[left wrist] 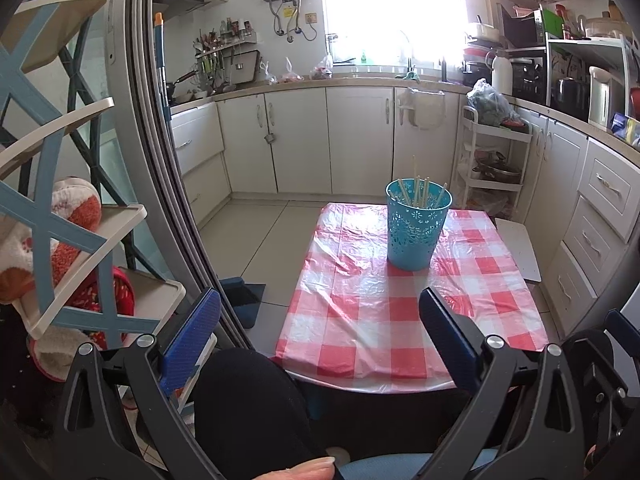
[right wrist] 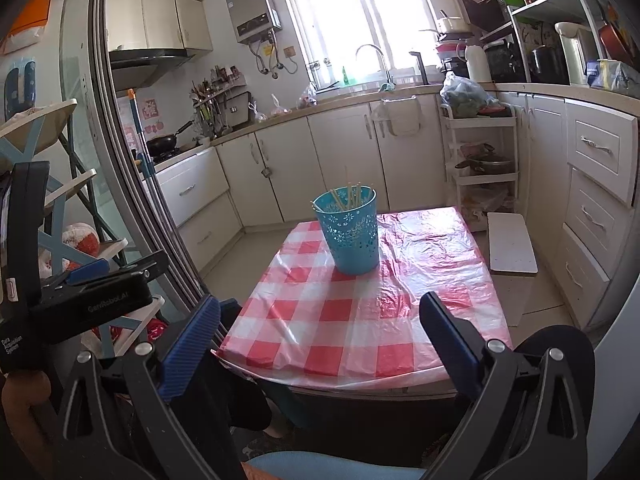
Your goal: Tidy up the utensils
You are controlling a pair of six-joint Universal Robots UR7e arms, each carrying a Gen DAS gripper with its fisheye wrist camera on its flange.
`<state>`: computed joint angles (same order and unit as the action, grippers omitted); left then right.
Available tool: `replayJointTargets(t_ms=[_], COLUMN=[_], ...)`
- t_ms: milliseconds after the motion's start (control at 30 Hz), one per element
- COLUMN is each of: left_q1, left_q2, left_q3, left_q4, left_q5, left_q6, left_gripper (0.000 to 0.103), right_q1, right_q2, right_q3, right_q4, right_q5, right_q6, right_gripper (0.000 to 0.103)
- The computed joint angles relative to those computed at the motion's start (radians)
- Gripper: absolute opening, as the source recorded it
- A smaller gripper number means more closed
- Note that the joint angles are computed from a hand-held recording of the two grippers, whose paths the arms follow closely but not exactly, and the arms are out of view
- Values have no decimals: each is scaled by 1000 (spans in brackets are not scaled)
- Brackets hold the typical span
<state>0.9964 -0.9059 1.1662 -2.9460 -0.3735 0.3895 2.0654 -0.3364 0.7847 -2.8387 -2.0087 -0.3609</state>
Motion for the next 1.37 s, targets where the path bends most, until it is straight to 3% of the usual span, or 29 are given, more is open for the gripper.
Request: replayJointTargets(t_ms=[533,733,900,1033,1167,1367], left_q1=[-23,-12,-15,-20,-12,-14], left_q2=[-6,-55,-47,-39,-53,-35], left_q3=[28,62,74,71,77,63], left_q4=[-98,6,-169,-201,-75,-125], left_q5=[23,-25,-38,-41,-53,-31], left_q6=[92,-56,74,121,26,71], left_gripper=[95,95,95,95,95,95], right_q1=[5,7,9,13,15,16], right_q2=[-33,-29,-29,-31,-29,-23], right_q3=[70,64,66,78,84,80], right_q4=[-20,-7,-13,-56,-86,-103], right_q5=[-11,-14,-13,-9,-7,-6], right_q6=[-11,-17,-20,-44,-63,-81], right_gripper=[95,95,95,95,95,95])
